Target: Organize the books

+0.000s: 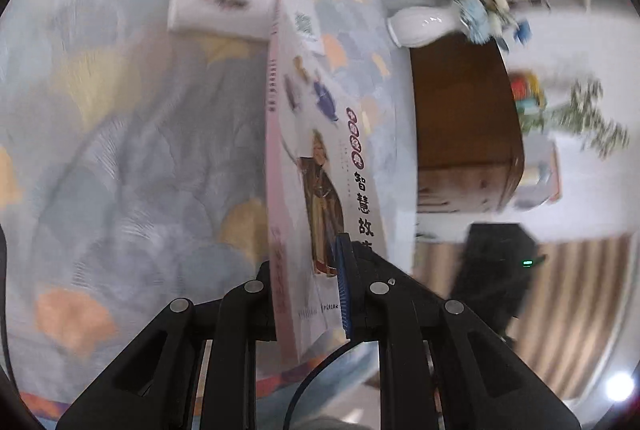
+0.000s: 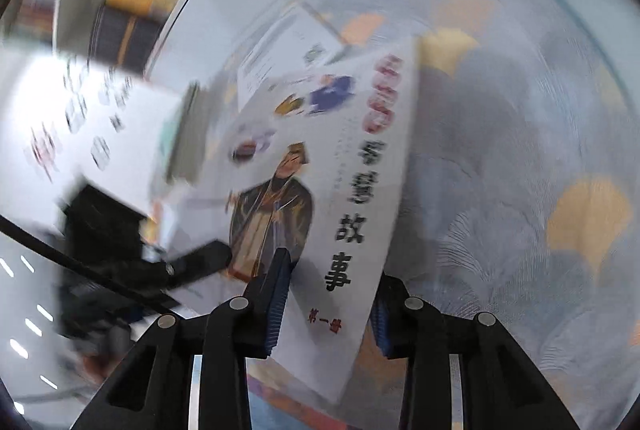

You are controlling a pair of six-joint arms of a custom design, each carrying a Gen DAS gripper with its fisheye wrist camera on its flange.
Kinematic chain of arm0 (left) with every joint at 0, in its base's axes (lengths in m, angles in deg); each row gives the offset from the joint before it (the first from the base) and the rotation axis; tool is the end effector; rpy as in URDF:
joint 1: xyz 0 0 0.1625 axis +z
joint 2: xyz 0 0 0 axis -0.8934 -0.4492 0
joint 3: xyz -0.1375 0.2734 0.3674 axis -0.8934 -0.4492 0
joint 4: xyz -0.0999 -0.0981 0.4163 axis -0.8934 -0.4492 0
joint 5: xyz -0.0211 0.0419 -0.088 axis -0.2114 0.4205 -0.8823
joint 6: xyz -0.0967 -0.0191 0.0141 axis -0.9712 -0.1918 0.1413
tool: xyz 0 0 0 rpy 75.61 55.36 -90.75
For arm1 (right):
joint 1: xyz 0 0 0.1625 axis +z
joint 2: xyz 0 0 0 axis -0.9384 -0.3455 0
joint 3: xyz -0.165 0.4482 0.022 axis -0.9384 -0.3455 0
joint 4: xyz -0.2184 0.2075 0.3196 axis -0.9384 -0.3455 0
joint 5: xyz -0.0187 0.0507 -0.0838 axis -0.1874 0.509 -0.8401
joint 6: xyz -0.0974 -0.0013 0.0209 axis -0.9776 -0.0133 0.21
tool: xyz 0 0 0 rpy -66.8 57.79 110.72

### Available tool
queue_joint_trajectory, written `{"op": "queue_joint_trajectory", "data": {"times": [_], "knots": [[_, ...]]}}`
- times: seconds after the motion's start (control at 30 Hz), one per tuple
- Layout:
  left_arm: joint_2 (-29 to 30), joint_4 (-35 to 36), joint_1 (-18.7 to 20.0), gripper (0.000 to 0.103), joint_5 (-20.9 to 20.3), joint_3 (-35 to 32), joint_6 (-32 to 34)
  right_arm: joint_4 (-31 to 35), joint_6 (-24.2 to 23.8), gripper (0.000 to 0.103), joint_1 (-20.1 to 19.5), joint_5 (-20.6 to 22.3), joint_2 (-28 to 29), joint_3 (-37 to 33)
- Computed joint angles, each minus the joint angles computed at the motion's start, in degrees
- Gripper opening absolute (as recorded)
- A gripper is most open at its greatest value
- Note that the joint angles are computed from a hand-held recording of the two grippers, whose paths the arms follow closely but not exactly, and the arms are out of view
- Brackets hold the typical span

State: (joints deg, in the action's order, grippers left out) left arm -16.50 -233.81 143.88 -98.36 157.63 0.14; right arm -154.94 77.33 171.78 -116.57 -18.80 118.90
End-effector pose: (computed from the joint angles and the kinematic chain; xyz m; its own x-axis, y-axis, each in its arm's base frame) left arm 0.0457 -0.6357 0.2709 -0.9311 -0.3408 0.1298 -0.3572 0.7805 -0.5131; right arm 0.2918 -0.7640 -0.0882 -0.9112 -0.4082 0.0562 -0.4055 0.9125 0.0533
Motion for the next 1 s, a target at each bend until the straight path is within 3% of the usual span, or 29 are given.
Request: {"op": "queue_joint_trajectory", "data": {"times": [0.1, 0.27, 0.5, 0.63, 0.83, 1.0], "knots": [[-1.9, 3.1, -2.1, 0.013, 4.7, 0.7, 3.4, -2.6, -3.4, 0.035, 2.1, -3.3, -0.6, 2.2], [-6.2, 3.8, -2.8, 0.014, 4.6, 3.2, 6.2, -6.5, -7.9, 0.035, 5.3, -6.8, -2.0, 5.8], [-14.4, 2.7, -2.0, 0.016, 4.5, 5.7, 9.6, -8.2, -10.0, 0.036, 9.4, -4.8, -1.9, 6.0], [-19.6, 2.2, -0.1, 0.017, 5.2, 5.5, 12.4, -8.0, -10.1, 0.036, 12.7, -2.7, 1.3, 1.8], [-23.7, 3.5, 5.4, 0.016, 7.6, 2.3, 16.8, -5.1, -10.4, 0.037, 17.4, 0.0, 11.2, -11.6], [-24.4, 4.6, 11.0, 0.02, 4.4, -0.6, 18.9, -0.4, -6.0, 0.038, 19.6, 0.4, 20.1, -23.3]]}}
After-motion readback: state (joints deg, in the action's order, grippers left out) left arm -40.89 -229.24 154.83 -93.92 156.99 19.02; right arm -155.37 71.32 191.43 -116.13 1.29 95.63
